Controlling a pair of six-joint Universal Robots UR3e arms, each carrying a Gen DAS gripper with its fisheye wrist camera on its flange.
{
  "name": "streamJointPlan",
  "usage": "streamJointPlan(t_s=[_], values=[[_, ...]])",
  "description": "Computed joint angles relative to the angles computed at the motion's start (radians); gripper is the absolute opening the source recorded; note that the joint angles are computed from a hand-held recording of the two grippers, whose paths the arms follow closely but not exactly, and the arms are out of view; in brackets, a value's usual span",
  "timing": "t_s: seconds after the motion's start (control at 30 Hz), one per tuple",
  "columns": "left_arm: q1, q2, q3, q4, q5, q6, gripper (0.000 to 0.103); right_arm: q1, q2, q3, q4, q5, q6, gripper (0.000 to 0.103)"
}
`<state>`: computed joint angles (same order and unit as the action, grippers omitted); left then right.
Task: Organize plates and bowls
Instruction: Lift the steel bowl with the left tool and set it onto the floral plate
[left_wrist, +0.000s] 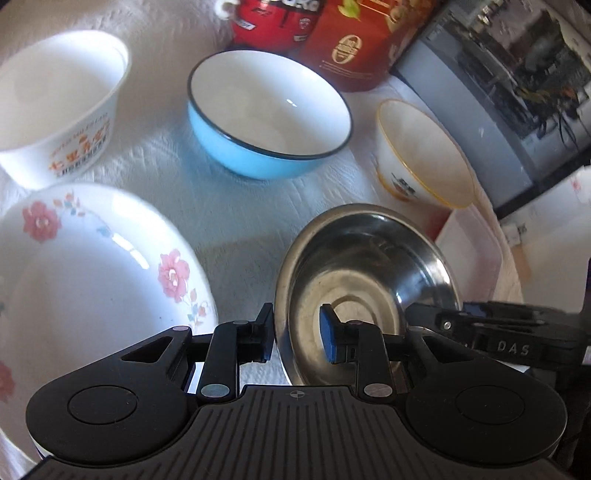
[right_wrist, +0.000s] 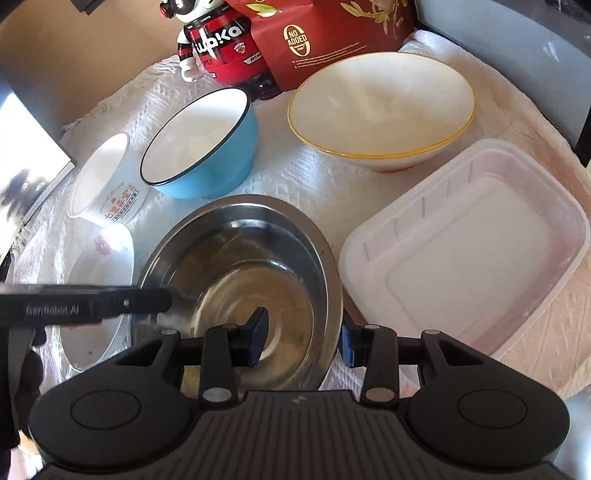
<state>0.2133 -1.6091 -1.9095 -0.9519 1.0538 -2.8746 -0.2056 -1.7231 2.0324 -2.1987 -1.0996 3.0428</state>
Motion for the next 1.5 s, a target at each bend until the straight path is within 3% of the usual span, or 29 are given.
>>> streamJointPlan(t_s=[0.2, 0.37, 0.63, 0.8, 0.9, 1.0, 1.27, 1.33, 1.5], values=[[0.010, 0.094, -0.026, 0.049, 0.032, -0.112, 0.028, 0.057, 0.028, -0.067, -0.009, -0.053, -0.005, 0.043], [0.210, 0.327, -0.090, -0.068, -0.062, -0.041, 0.029, 0.122, 0.085, -0.201, 0.022, -0.011, -0.039, 0.046], [0.488, 0.444, -0.181, -0.128, 0.015, -0.001, 0.029, 0.435, 0.433, -0.550, -0.041, -0.058, 0.009, 0.046], [0.575, 0.421, -0.225, -0.083, 0.040, 0.011, 0.029, 0.572, 0.641, -0.825, 0.015, -0.113, 0.005, 0.047], [0.625, 0.417, -0.231, -0.111, 0.007, 0.055, 0.027, 0.628, 0.723, -0.930, 0.049, -0.157, -0.003, 0.051], [0.618, 0.410, -0.229, -0.103, 0.009, 0.074, 0.027, 0.663, 0.730, -0.912, 0.010, -0.223, -0.006, 0.052], [0.573, 0.438, -0.292, 0.032, 0.086, 0.092, 0.026, 0.636, 0.679, -0.815, -0.041, -0.192, -0.005, 0.052], [0.566, 0.446, -0.309, 0.068, 0.113, 0.085, 0.034, 0.626, 0.664, -0.788, -0.062, -0.180, 0.002, 0.051], [0.643, 0.456, -0.325, 0.002, 0.056, 0.063, 0.046, 0.606, 0.633, -0.734, -0.115, -0.162, 0.045, 0.051]])
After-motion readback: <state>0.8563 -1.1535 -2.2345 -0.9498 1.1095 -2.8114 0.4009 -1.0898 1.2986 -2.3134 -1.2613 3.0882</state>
